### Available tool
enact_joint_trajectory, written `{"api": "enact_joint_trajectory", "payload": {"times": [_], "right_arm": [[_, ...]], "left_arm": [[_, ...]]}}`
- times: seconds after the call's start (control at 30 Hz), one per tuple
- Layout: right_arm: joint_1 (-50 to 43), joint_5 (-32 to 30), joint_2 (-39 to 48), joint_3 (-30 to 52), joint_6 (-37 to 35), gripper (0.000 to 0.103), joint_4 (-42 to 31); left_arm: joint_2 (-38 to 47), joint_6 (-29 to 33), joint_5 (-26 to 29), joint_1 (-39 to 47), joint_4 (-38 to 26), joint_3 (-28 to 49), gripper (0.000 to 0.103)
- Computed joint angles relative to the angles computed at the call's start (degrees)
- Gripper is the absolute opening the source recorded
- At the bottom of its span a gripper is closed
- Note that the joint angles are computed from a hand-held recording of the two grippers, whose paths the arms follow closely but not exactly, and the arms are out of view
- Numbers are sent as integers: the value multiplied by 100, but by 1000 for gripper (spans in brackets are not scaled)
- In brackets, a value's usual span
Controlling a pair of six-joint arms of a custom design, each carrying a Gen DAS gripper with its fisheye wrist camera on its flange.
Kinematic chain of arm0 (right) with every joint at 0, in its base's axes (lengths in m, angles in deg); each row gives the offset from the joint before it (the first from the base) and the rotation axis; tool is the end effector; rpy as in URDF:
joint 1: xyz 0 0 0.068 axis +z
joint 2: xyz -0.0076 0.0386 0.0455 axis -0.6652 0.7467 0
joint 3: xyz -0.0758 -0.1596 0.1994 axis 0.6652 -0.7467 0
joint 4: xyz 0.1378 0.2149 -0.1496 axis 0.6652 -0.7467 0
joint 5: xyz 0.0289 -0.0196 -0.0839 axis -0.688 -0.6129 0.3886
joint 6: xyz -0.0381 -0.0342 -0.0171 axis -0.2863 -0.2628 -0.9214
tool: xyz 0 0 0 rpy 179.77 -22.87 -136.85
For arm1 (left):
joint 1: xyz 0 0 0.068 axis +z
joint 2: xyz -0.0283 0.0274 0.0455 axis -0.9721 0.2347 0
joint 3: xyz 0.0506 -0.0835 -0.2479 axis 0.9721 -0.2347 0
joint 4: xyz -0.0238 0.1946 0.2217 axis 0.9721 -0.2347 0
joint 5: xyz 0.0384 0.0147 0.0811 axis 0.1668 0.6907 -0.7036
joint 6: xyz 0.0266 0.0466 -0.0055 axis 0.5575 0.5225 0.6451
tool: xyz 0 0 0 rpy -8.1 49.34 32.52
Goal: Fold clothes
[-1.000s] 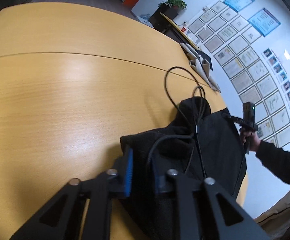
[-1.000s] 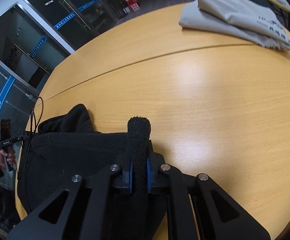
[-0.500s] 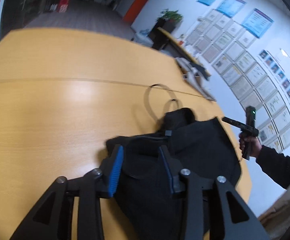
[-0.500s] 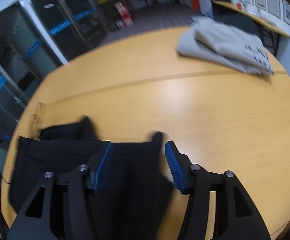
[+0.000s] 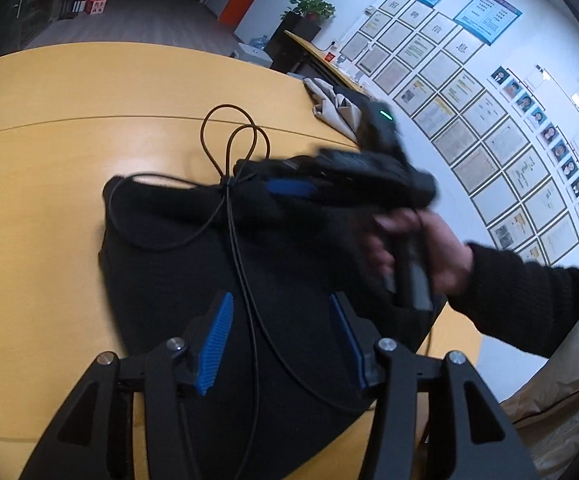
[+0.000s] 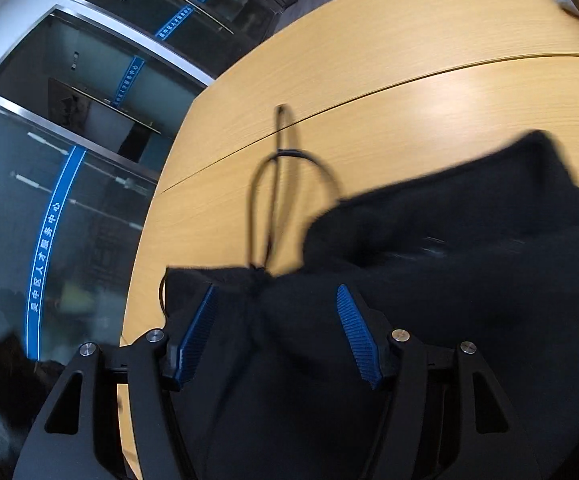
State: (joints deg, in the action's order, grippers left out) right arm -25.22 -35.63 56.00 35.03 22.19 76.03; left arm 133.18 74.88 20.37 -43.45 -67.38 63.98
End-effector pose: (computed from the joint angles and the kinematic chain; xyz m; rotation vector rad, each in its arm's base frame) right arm 0.3060 0.1121 0.0450 -0.1404 2.6274 1.0316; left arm 0.1453 0.0643 0.1416 0.2543 2.5227 -0.8374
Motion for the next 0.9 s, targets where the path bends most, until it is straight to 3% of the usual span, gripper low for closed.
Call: {"api": "enact_joint_trajectory", "payload": {"times": [0.13, 0.2, 0.23, 0.3, 0.33, 0.47, 0.5, 0.67, 0.77, 0.8, 0.83, 0.87, 0.9], "right_arm": [[277, 545, 565, 545, 395, 72, 59], [377, 890, 643, 739, 237, 47, -168], [417, 1026, 656, 798, 149, 46, -247], [434, 1122, 487, 674, 36, 32, -125], [447, 1161, 325, 552, -26, 30, -17], [472, 1094, -796, -268, -352, 19, 559], [443, 1019, -1154, -512, -438, 9, 686], [-329, -285, -3577, -1782, -720, 8, 389], [-1268, -1951, -5181, -2196, -1291, 9, -1306], [-1765, -2619, -5368, -1986, -2349, 11, -2806], [-2289, -3035, -5267, -1672, -3865, 11, -4622], [-2837, -3102, -4878, -1317, -5842, 11, -6636], [-3515, -2655, -4201, -999, -8124, 11, -8551]], "left_arm": [[-41, 507, 75, 547, -465, -25, 52], [-61, 728, 118, 808, -627, -67, 52], [-46, 785, 137, 888, -668, -81, 52], [-22, 845, 147, 1033, -702, -107, 52], [19, 855, 146, 1106, -695, -104, 52], [178, 1063, 93, 1455, -719, -106, 52], [195, 1108, 84, 1516, -716, -100, 52], [439, 1218, 95, 1664, -665, 80, 52], [508, 1146, 98, 1629, -538, 108, 52], [510, 1103, 83, 1594, -478, 103, 52], [495, 1053, 55, 1556, -419, 98, 52], [485, 1005, 24, 1521, -356, 93, 52], [490, 961, -17, 1497, -281, 88, 52]]}}
